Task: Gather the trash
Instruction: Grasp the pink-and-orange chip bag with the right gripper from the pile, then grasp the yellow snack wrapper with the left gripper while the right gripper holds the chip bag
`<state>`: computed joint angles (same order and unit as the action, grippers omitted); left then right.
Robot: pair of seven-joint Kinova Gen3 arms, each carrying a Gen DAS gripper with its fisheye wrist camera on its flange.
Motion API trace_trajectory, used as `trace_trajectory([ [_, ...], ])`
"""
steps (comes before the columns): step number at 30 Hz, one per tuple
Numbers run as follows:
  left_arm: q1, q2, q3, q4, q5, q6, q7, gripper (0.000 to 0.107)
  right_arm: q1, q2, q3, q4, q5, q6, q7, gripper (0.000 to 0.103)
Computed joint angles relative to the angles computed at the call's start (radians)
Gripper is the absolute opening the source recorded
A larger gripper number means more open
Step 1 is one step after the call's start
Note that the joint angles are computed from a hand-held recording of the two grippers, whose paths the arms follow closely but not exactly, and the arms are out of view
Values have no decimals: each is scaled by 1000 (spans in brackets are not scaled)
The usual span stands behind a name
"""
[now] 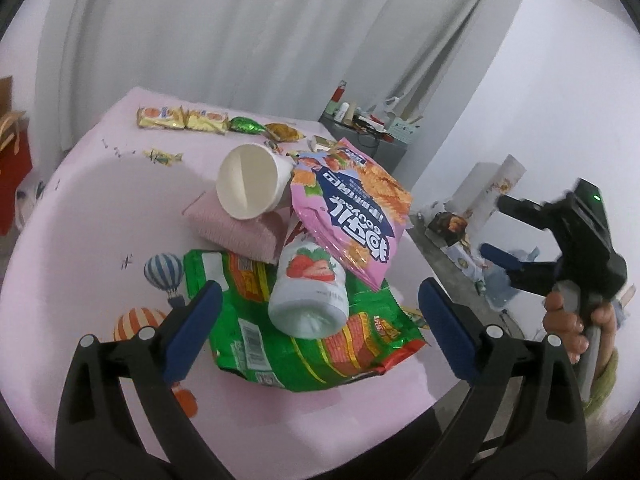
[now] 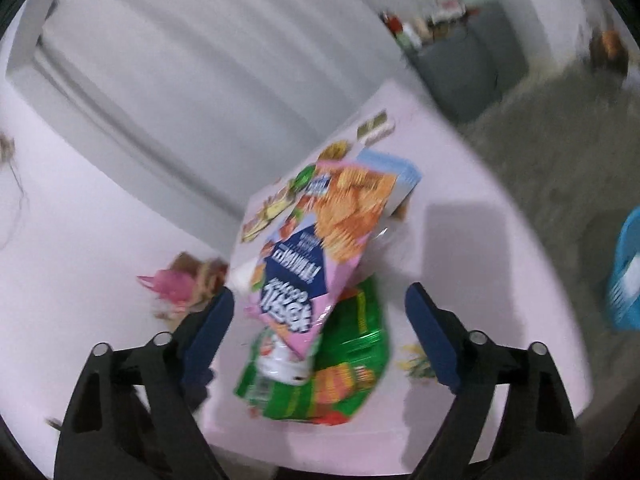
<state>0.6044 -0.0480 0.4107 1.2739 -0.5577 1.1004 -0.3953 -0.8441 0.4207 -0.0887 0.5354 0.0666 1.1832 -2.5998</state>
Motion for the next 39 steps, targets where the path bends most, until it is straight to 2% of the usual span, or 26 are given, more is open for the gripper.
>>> trace_trajectory([
  [8,-7,6,-8,19,-10,-55,-22,94,98,87,-54,-32,-172,-64,9,69],
  [10,-9,7,-15,23,0,-67,-25,94,102,131,-49,-87,-190,-36,5,66],
  [15,-14,6,-23,36,15,-86,-27,94,117,181,-51,-118,-242,-32,-11,54],
  [19,-19,6,-27,42,22,-85,-29,94,129,158,-57,-37,-265,-108,-14,36],
  [22,-20,6,-26,45,24,-86,-24,94,146,133,-70,36,-286,-172,-9,16],
  [24,-19,8,-25,44,21,-84,-23,94,157,111,-79,93,-298,-222,-2,10],
  [33,5,24,-24,23,0,-70,-19,94,230,-13,-152,351,-384,-490,132,4],
  [39,-4,18,-49,21,34,-93,-23,94,284,-88,-186,496,-471,-586,195,4],
])
